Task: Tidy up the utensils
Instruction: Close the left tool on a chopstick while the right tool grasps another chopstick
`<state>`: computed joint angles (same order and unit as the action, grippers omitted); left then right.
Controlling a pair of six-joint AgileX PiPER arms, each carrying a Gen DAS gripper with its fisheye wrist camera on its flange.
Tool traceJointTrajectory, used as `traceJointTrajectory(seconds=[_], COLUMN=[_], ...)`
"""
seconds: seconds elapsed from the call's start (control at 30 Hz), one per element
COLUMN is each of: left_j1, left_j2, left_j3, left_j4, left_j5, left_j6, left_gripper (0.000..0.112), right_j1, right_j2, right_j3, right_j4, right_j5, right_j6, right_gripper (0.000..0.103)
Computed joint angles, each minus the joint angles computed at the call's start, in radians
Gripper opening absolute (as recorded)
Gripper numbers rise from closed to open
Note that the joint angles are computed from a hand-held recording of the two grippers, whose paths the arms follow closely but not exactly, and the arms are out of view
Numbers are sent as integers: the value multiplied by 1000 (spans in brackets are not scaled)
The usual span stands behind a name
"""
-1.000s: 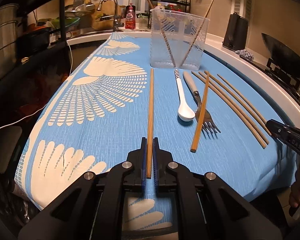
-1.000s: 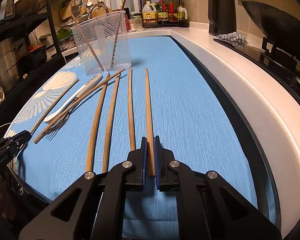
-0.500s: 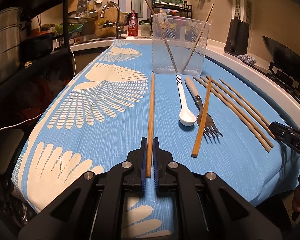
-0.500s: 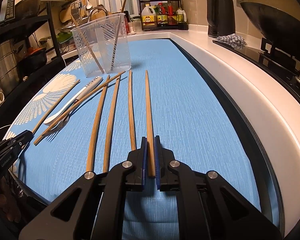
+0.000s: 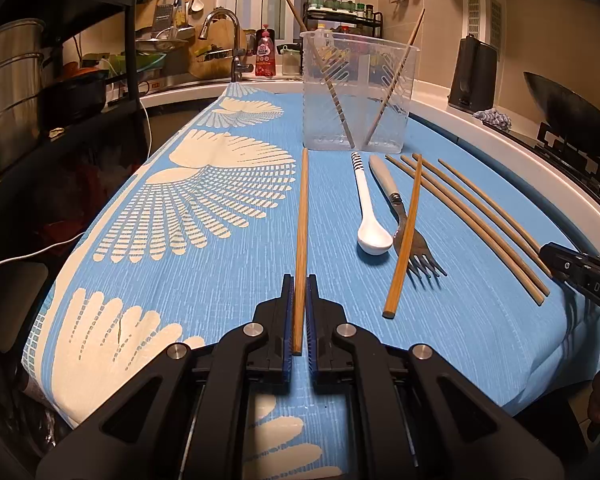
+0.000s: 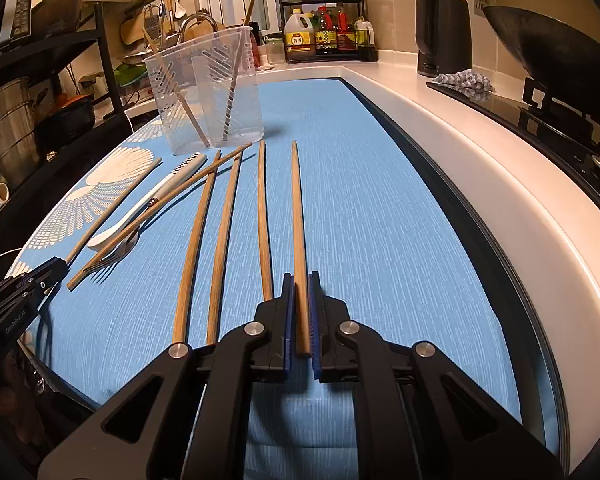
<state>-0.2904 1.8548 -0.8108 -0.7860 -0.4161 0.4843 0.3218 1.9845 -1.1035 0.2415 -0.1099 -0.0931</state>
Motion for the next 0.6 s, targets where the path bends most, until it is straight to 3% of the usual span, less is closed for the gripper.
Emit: traceJointTrajectory(seconds=[0.23, 0.33, 0.6], left_j1=[-1, 3, -2], left_j2=[0, 0, -21], left_j3=[-1, -7, 0], left_j4=[-3, -1, 7], left_j5=[2, 13, 2], left_j6=[2, 4, 10], left_gripper=[6, 6, 6], right_j1=[-1, 0, 6], right_j2=[-1, -8, -34], right_j3=[0, 9, 20], right_j4=[-23, 98, 227], right_j5=[3, -13, -18], right_j6=[25, -66, -196], right_gripper=[7, 7, 7])
